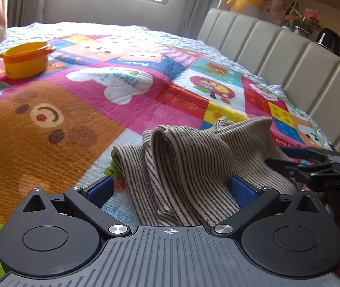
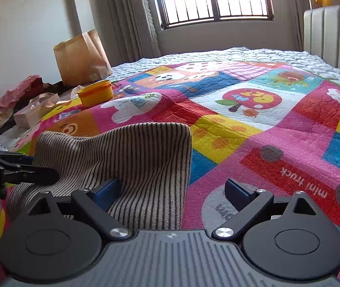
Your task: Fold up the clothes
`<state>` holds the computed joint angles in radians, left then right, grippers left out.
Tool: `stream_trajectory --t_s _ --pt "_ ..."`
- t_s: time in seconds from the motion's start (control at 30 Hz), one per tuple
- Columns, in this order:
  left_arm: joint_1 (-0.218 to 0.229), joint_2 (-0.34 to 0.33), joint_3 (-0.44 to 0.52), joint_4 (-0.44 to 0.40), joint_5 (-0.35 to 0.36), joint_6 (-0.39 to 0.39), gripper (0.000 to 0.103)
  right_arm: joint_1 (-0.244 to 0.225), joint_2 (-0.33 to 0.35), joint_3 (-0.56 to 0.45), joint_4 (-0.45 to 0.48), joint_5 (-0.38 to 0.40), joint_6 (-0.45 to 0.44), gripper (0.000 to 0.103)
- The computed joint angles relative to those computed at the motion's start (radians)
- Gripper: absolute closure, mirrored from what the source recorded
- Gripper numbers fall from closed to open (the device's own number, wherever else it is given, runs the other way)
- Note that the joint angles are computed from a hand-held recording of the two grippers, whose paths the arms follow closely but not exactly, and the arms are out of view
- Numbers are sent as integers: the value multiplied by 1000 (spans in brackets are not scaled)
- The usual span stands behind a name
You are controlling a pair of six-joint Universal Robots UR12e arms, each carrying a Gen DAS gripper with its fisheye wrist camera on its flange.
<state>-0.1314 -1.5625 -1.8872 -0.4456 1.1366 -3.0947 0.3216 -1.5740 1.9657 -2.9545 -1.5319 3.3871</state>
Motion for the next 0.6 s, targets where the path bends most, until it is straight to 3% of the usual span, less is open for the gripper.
stream_trajectory --t_s 0.1,0.23,0.4,0.6 --pt "14 24 -13 -1 -40 3 0 -1 3 5 -13 2 16 9" --pt "40 44 -30 -40 -173 8 0 1 4 11 -26 -3 23 9" --pt "11 32 -30 -87 -155 30 0 4 2 14 -31 -9 42 9" --pt "9 22 -37 -57 -171 -2 0 0 -1 24 -47 2 73 8"
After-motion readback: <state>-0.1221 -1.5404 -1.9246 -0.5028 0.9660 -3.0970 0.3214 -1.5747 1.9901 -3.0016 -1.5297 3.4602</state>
